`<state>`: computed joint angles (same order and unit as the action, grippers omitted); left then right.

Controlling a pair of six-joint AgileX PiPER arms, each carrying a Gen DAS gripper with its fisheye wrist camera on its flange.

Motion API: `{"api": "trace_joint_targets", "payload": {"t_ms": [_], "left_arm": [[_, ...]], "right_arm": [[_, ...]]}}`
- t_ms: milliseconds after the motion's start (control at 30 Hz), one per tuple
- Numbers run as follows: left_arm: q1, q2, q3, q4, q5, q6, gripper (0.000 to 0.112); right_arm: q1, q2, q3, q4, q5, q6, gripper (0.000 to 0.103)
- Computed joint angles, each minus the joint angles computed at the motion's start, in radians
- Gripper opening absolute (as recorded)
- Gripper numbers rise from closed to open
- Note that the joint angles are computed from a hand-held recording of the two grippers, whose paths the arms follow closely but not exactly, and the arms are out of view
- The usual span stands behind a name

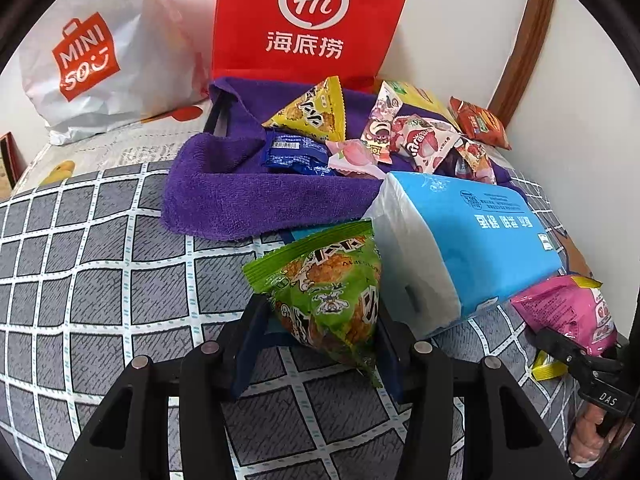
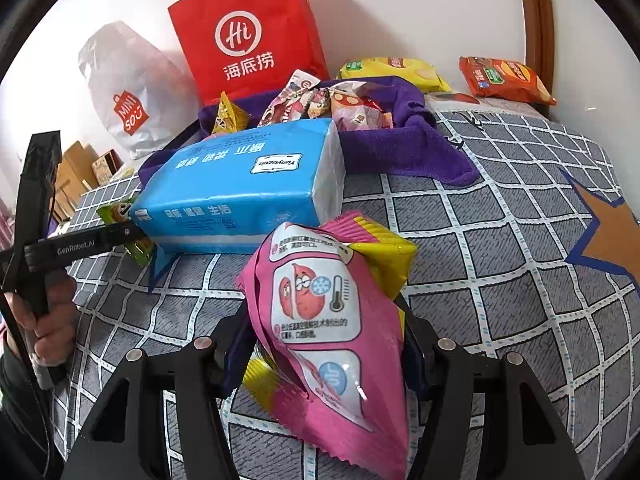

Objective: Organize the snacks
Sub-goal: 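Carry the pink-yellow bag and green snack bag over the purple towel with both grippers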

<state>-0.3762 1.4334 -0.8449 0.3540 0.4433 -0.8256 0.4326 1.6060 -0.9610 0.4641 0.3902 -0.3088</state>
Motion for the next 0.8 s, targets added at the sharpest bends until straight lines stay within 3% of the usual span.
{"api": "trace_joint_targets", "payload": {"t_ms": [167,267,600,800], "left_arm": [[-0.052,-0.007,0.018,0.160,0.022,-0.201,0.049],[-0.059,-0.003,0.016,0.181,0.030,-0.226,0.049],[-0.063,0.000,0.012,0.196,0.038,-0.244,0.049],[-0.076,0.000,0.006,0.201,0.057,-0.237,0.048]], "right_arm": [[-0.003,0.006,0.000,0.008,-0.004,0.018,0.062],[-0.008,0.008,0.001,0.033,-0.003,-0.006,0.062],[-0.083,0.007,0.025,0.334,0.030,-0.263,0.062],[0.000,-0.002,0.003,-0.002,-0.004,0.027,0.062]]}}
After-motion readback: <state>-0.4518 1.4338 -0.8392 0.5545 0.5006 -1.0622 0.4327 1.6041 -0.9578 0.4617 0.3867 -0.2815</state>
